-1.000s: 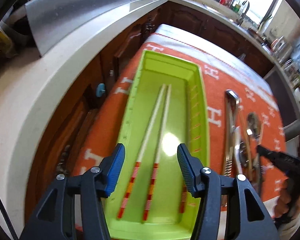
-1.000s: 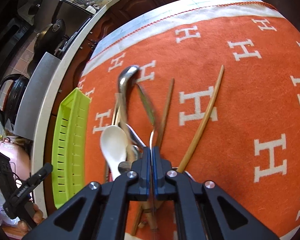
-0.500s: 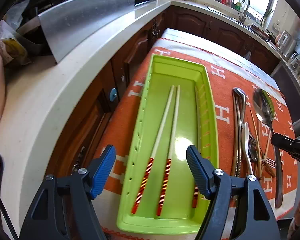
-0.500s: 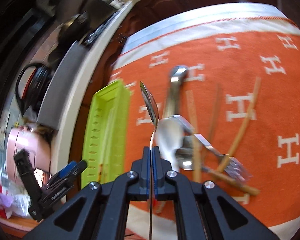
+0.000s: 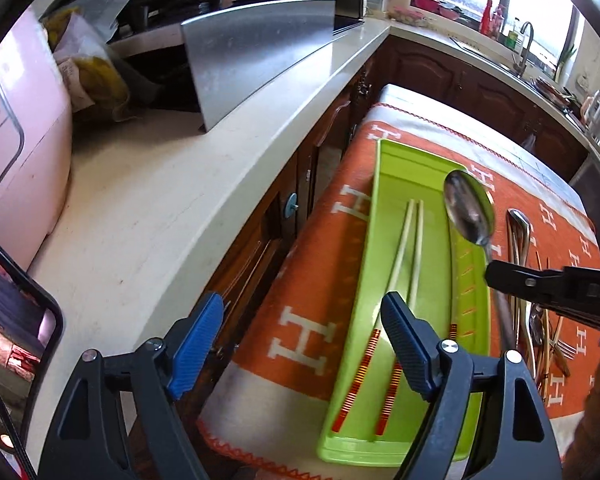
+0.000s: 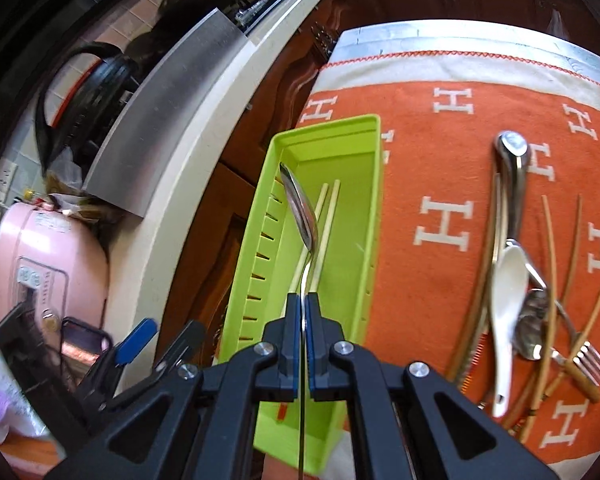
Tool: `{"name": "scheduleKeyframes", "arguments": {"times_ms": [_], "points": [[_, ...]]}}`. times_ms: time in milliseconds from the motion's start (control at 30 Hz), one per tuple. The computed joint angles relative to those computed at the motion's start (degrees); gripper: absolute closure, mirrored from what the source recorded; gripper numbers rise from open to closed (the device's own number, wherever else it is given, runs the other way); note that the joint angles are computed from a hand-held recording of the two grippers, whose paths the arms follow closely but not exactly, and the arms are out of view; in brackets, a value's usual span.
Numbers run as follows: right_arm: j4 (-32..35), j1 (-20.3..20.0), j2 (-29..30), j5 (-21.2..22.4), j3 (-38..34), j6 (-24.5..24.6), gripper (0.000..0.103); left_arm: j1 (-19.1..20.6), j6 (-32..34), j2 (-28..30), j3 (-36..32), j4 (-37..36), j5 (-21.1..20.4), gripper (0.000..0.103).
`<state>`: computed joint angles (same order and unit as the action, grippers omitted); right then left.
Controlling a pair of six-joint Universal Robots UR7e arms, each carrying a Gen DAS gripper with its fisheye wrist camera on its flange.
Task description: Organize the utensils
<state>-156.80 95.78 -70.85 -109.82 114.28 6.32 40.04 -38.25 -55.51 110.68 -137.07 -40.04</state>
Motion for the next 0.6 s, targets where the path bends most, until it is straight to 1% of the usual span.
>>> {"name": "scheduleKeyframes", "arguments": {"times_ms": [100,233,300,333,367,433,600], "points": [[-0.07,-0.29,1.50,-0.94,-0.58,0.85,0.101,0.49,-0.15,0.02,-0.37,0.53,-0.58,0.023],[-1.07,-0.34,3.46,-3.31,-1.22,2.03,0.100,0.56,0.38,-0.03,-0.42,0.54,-1.30,0.023],[0.48,-0.67,3.96,-3.64,-1.93,2.77,0.100,0.41,0.52,0.16,-0.58,0.71,-1.30,0.023],[1.40,-0.85,4.00,-3.46,-2.25,3.05,0.097,0.30,0.67,0.23,-0.58,0.78,-1.29,0.023],[1.64,-0.95,4.02,-3.76,-2.33,3.25,0.097,0.28,0.74,0.33,-0.64,0.85,-1.29,0.023],[0.57,-0.91,3.85,-3.76,-2.04,2.46,0.097,0.20,0.82,0.45,-0.68,1.01,-1.50,0.023],[-1.71,0.46,2.77,-6.41,-0.88,-0.80,0.097,0.08,0.44,0.85,-1.03,1.83,-2.09,0.023]]}}
